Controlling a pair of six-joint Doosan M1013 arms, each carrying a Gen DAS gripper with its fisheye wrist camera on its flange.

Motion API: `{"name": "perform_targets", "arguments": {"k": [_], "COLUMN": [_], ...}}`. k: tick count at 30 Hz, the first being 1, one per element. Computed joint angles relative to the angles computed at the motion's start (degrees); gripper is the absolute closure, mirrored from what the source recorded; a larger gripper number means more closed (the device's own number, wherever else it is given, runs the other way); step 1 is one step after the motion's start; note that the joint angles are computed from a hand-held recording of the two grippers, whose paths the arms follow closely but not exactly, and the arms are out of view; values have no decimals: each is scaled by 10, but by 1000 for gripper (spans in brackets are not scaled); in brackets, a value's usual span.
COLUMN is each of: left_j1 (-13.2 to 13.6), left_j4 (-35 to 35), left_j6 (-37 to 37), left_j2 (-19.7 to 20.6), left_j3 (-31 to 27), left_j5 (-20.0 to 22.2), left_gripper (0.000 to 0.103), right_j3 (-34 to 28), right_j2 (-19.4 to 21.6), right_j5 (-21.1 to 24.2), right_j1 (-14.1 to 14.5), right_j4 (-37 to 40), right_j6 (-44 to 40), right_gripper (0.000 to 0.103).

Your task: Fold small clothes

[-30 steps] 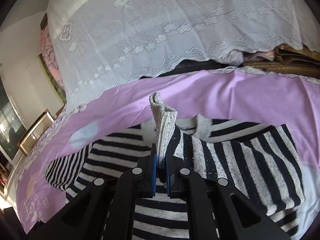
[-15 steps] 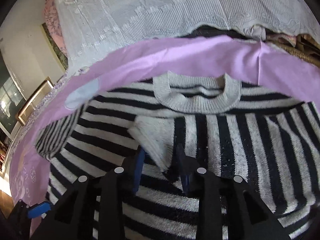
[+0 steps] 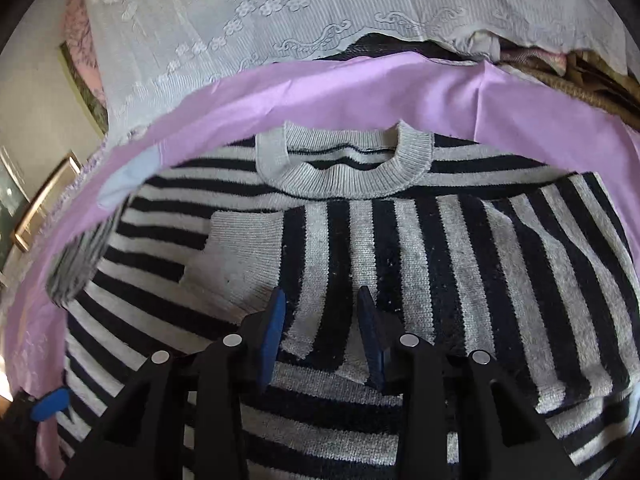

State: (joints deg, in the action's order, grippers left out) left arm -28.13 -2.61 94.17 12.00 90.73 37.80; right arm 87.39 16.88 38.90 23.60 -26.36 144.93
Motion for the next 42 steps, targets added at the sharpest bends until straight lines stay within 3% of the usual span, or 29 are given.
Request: {"name": "perform_targets", "arguments": {"k": [3,6,8,9,11,14,17,18,21,27,31,35,36,40,42], "left_j1": [-1,1,3,5,7,8,10,14,20,-10,-29,-32,-31,-52,-59], "left_j4": [2,-3,-10,-14,-18,-23,-38,-66,-135,-145,-177,-151,-145,-48,-12], "left_j6": [-1,3,5,6,4,3,12,26,54,26,25,-33,-36,-42,-62], "left_j2": [0,0,0,1,1,0,-10,-12,1,57,111,165,173,163,160], "left_j3": [0,0,-1,-2,-2,-1,7,5,-29,-126,-184,-233,-236,-219,-215], "left_j5": [0,1,3,5,7,8,-18,-23,18,71,92,140,144,115,109], "left_gripper": [4,4,4,4,4,4,4,4,4,4,4,7,7,7,7], "right_j3": [-10,4,30,48,72,97,125,134,150,152,160,177,183,205,207], "right_j2": [7,0,-21,-37,-61,-88,-108,-114,-125,-134,-142,-147,-148,-151,-153], "right_j5": [22,-3,-41,-57,-56,-39,-61,-70,-93,-86,-99,-122,-136,-182,-185], "right_j1": [9,7,6,8,10,1,-26,-34,-47,-44,-61,-89,-99,-133,-139], "right_j4": [-25,-33,-60,-109,-184,-216,-155,-135,-108,-145,-103,-19,24,172,198], "right_j6": [0,22,76,137,212,258,248,244,234,220,177,113,82,-18,-31], "right_gripper": [60,59,58,53,48,47,48,53,63,65,67,76,82,101,102]}}
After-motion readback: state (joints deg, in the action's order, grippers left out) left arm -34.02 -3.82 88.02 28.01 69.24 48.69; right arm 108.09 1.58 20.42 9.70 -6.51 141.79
